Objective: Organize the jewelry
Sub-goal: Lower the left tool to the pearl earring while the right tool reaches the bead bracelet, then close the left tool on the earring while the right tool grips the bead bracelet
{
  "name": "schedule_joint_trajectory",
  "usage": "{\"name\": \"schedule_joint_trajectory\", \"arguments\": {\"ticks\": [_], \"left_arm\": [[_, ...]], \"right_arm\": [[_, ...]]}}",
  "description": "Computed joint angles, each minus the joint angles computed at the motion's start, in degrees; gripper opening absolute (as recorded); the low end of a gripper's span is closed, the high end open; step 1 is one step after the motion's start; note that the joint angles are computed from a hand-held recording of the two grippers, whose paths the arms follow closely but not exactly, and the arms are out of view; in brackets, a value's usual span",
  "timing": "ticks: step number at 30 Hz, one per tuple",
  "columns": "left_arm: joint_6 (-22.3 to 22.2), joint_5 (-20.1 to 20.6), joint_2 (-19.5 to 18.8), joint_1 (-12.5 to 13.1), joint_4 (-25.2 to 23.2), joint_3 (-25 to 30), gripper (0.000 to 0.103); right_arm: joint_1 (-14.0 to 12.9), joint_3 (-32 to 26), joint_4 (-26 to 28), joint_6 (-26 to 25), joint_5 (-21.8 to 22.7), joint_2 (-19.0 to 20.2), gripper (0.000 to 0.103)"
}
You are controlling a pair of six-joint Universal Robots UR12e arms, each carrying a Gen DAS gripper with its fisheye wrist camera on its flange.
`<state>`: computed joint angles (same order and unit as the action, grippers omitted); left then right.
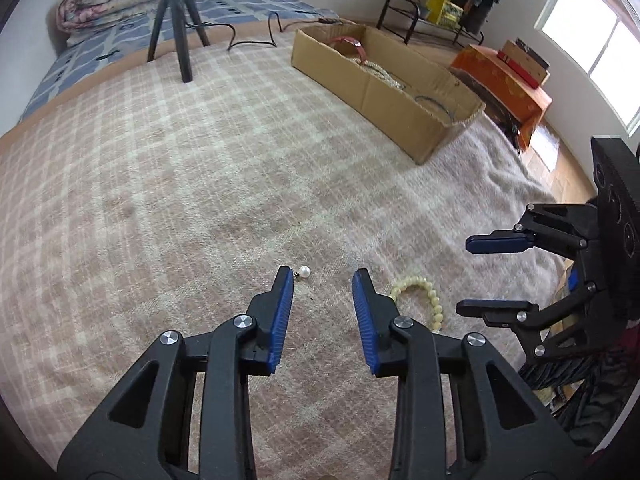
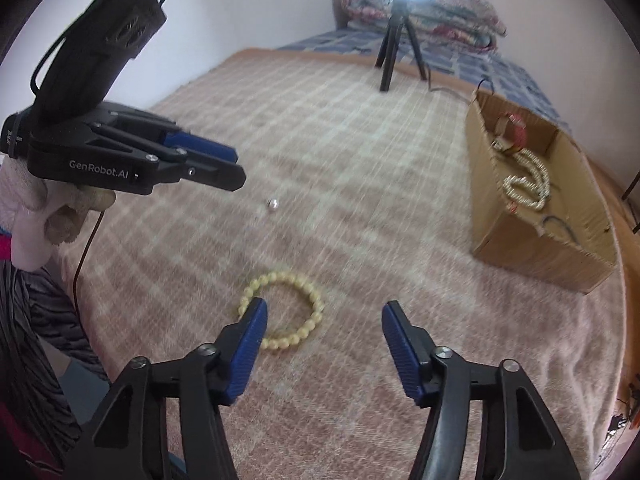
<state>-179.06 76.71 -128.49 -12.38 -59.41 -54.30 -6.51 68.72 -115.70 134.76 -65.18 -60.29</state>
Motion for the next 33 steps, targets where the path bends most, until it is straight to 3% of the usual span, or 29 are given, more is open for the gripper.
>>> {"name": "schedule_joint_trajectory", "arguments": {"ticks": [5,13,24,33], "left_arm": [[3.5,2.8,-1.4,-0.9,-2.6,2.1,0.028],[6.7,5.1,-3.5,-1.2,-5.7,4.5,0.027],[8.9,4.4,-5.1,-1.1,-7.8,6.7,0.026],[8.6,5.1,-5.0,-1.0,-6.9,5.9,0.012]], "right_arm": [[0.1,-1.0,2.8,0.2,-0.2,0.9,0.046],[0.2,-1.9,4.2,-0.3,-1.1,1.9,0.044],[0.5,-3.1,5.1,0.1,-1.0,3.0,0.043],[1.0,-3.1,4.0,1.3,-2.1,3.4,0.043]]}}
